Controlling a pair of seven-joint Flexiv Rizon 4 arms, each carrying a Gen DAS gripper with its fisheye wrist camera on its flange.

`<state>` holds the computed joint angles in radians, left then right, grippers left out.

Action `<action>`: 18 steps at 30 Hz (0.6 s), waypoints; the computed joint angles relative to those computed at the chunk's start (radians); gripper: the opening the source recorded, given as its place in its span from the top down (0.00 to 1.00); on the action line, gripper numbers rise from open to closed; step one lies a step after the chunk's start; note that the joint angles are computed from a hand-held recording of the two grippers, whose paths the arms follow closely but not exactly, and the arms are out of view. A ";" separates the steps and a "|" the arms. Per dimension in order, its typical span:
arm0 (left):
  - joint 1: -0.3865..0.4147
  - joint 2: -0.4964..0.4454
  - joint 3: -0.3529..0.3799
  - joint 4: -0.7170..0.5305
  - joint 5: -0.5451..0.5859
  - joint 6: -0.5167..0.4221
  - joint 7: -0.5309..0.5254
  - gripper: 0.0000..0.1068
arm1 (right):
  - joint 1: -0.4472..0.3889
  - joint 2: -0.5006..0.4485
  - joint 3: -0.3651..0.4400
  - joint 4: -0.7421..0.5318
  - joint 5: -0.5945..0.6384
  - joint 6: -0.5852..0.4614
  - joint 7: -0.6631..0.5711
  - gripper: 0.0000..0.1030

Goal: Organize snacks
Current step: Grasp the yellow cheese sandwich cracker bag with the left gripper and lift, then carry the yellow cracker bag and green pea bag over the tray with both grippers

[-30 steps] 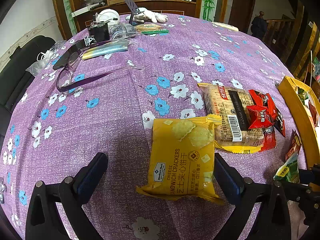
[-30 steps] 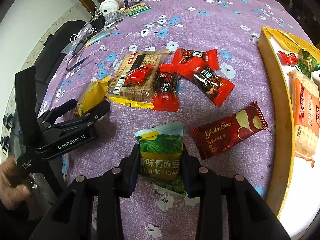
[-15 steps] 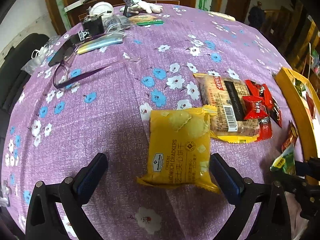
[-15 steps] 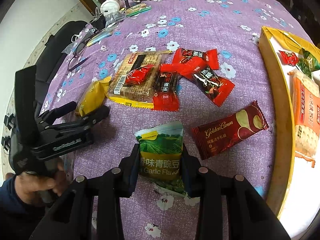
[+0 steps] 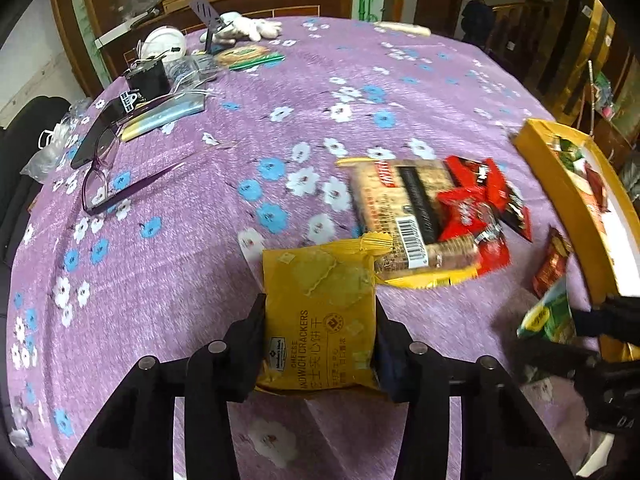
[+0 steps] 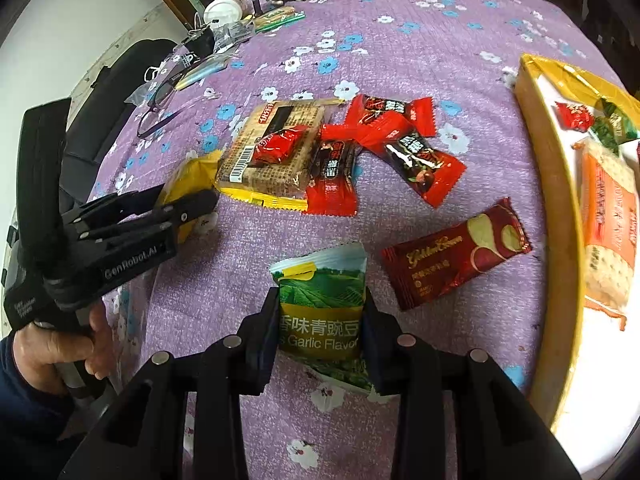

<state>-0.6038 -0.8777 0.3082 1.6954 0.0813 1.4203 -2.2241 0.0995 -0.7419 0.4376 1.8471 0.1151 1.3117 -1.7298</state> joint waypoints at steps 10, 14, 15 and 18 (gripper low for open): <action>-0.043 0.041 -0.003 0.066 -0.026 0.135 0.034 0.55 | -0.057 0.047 0.049 0.061 0.016 0.093 -0.040 0.66; -0.063 0.045 0.007 0.067 -0.055 0.154 0.075 0.55 | -0.092 0.062 0.078 0.079 0.027 0.125 -0.047 0.66; -0.063 0.048 0.005 0.069 -0.062 0.160 0.086 0.55 | -0.101 0.067 0.085 0.085 0.029 0.135 -0.049 0.66; -0.062 0.054 -0.002 0.071 -0.083 0.174 0.119 0.55 | -0.136 0.078 0.110 0.101 0.037 0.164 -0.051 0.66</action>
<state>-0.6660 -0.8234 0.3064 1.7663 -0.0021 1.5940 -2.1046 -0.0369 -0.6639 0.5478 1.9484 0.1522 1.4755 -1.7807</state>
